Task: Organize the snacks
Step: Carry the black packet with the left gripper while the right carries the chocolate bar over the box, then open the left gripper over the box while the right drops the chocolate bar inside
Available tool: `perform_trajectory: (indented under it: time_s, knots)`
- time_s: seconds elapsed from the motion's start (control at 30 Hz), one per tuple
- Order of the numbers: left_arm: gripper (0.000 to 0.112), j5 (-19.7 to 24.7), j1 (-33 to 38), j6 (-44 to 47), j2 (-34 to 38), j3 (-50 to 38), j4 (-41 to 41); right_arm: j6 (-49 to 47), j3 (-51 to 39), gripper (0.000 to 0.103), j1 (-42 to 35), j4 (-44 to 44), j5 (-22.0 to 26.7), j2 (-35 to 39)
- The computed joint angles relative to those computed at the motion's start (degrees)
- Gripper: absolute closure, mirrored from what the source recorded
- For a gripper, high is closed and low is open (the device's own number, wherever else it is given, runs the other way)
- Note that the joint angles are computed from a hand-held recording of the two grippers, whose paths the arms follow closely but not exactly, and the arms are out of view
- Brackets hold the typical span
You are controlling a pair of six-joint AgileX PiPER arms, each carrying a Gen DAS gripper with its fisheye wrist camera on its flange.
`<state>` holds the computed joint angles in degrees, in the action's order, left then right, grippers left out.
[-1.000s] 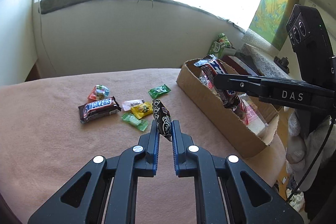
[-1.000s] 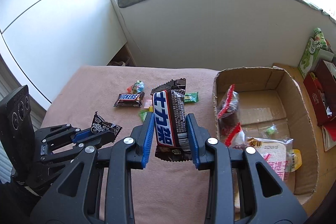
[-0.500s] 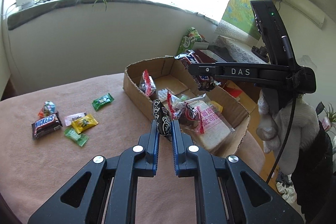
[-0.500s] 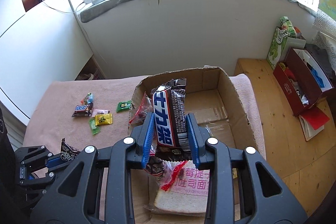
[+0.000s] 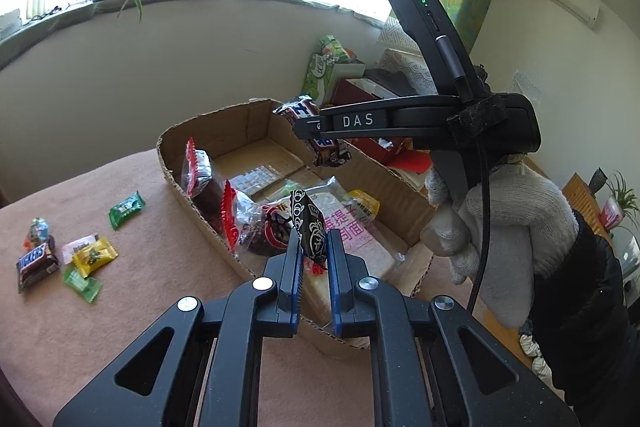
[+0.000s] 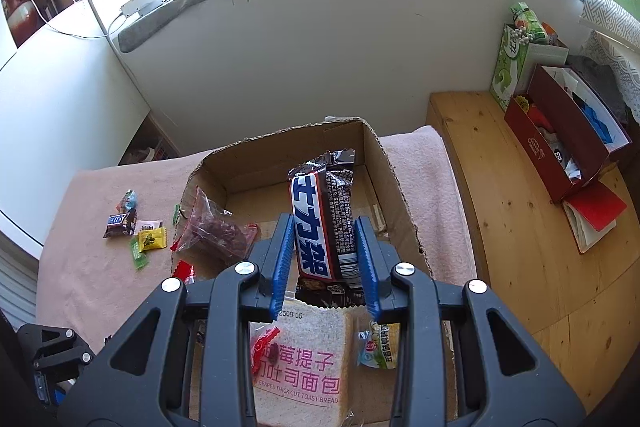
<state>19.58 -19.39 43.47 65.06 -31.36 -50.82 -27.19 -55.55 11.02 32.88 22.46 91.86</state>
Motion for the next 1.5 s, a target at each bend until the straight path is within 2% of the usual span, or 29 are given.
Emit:
perform_trajectory:
  time_s: [0.3,0.7,0.77,0.83,0.9,0.93,0.97,1.03,1.17,1.37,1.5]
  knots:
    - [0.102,-1.96,-3.84,-6.70,1.56,-1.41,5.45,-3.24,-0.58,0.071,-0.61,2.57,0.32,1.76]
    - [0.101,-2.13,-4.64,-7.85,2.04,-2.18,7.07,-0.03,-0.22,0.071,0.12,-0.37,-0.41,1.41]
    - [0.096,-2.09,-4.81,-8.32,1.93,-2.29,7.50,0.70,-0.21,0.071,0.25,-0.91,-0.49,1.36]
    - [0.096,-2.19,-5.04,-9.14,1.76,-2.26,8.24,0.82,-0.09,0.070,0.30,-0.90,-0.72,1.18]
    - [0.096,-2.37,-5.36,-10.24,1.62,-2.27,9.33,1.93,0.12,0.055,0.56,-1.94,-1.21,0.85]
    - [0.095,-2.33,-5.37,-10.21,1.56,-2.26,9.35,2.39,0.41,0.042,0.71,-2.57,-1.75,0.53]
    - [0.094,-2.30,-5.27,-10.08,1.45,-2.18,9.28,3.09,0.73,0.038,1.02,-3.38,-2.35,0.13]
    - [0.093,-2.10,-5.16,-10.21,1.17,-2.12,9.32,4.73,0.84,0.038,1.44,-5.03,-2.46,-0.39]
    - [0.090,-1.65,-4.62,-9.88,-0.18,-1.50,9.18,8.90,1.04,0.028,2.43,-8.85,-3.11,-1.50]
    - [0.089,0.07,-2.51,-8.79,-3.03,-0.44,8.56,13.93,0.96,0.025,4.28,-13.34,-2.81,-2.90]
    - [0.082,1.82,0.10,-7.02,-5.82,0.81,7.28,17.69,1.46,0.022,5.85,-16.12,-2.96,-4.24]
